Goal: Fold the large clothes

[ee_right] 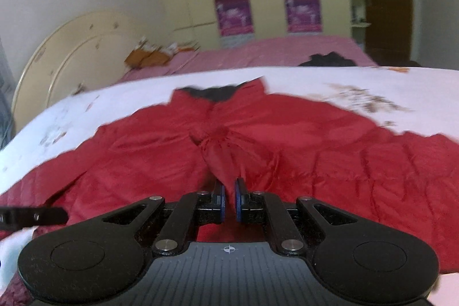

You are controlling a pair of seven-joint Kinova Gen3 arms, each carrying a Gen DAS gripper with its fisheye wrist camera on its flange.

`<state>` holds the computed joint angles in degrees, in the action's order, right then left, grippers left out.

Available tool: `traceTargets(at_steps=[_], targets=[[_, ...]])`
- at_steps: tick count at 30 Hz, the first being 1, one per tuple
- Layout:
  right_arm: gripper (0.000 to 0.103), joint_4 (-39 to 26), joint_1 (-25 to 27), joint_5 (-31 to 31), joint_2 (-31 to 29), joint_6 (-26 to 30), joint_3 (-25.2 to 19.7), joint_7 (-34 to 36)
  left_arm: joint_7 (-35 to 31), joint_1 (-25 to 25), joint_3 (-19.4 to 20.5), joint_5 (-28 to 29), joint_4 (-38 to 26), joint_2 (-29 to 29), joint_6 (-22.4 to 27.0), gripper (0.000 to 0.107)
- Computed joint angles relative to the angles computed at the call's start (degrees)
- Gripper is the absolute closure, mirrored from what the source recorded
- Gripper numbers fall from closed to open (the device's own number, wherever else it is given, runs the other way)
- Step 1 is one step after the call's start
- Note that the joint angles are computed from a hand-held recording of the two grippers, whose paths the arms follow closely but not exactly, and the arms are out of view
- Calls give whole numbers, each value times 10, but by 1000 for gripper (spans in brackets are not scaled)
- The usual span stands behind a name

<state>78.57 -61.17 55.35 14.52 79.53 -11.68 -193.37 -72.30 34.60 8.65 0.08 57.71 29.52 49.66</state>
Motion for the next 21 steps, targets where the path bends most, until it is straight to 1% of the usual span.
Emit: traceTargets(at_steps=[2, 6, 10, 12, 13, 14, 15, 16, 17, 18, 19, 20, 21], targets=[[97, -26, 6, -5, 24, -21, 2, 28, -12, -16, 5, 11, 8, -4, -6, 25], [97, -70, -1, -20, 60, -53, 20, 72, -33, -47, 13, 36, 33, -17, -23, 25], [96, -100, 0, -45, 90, -101, 39, 112, -46, -60, 14, 47, 39, -21, -24, 25], [96, -112, -7, -57, 101, -115, 54, 133, -48, -63, 13, 50, 37, -21, -19, 23], [96, -120, -11, -60, 108, -113, 59, 148, -50, -65, 15, 53, 36, -20, -18, 23], [88, -125, -10, -54, 112, -107, 53, 155, -53, -66, 16, 55, 35, -20, -18, 21], [77, -121, -15, -52, 108, -111, 58, 152, -54, -65, 16, 56, 32, -19, -17, 21], [41, -115, -31, -42, 104, -106, 68, 140, -56, -65, 18, 59, 30, -17, -18, 21], [21, -110, -53, -23, 104, -93, 84, 126, -57, -64, 20, 63, 26, -14, -18, 21], [21, -102, -65, -9, 100, -85, 90, 122, -62, -66, 24, 69, 24, -11, -21, 21], [22, -92, -66, -4, 92, -87, 87, 117, -66, -67, 28, 76, 19, -6, -21, 21], [27, -79, -67, 2, 83, -88, 85, 103, -71, -66, 32, 81, 12, 0, -21, 21], [35, -67, -71, 7, 75, -82, 85, 85, -76, -64, 36, 86, 2, 8, -19, 22]])
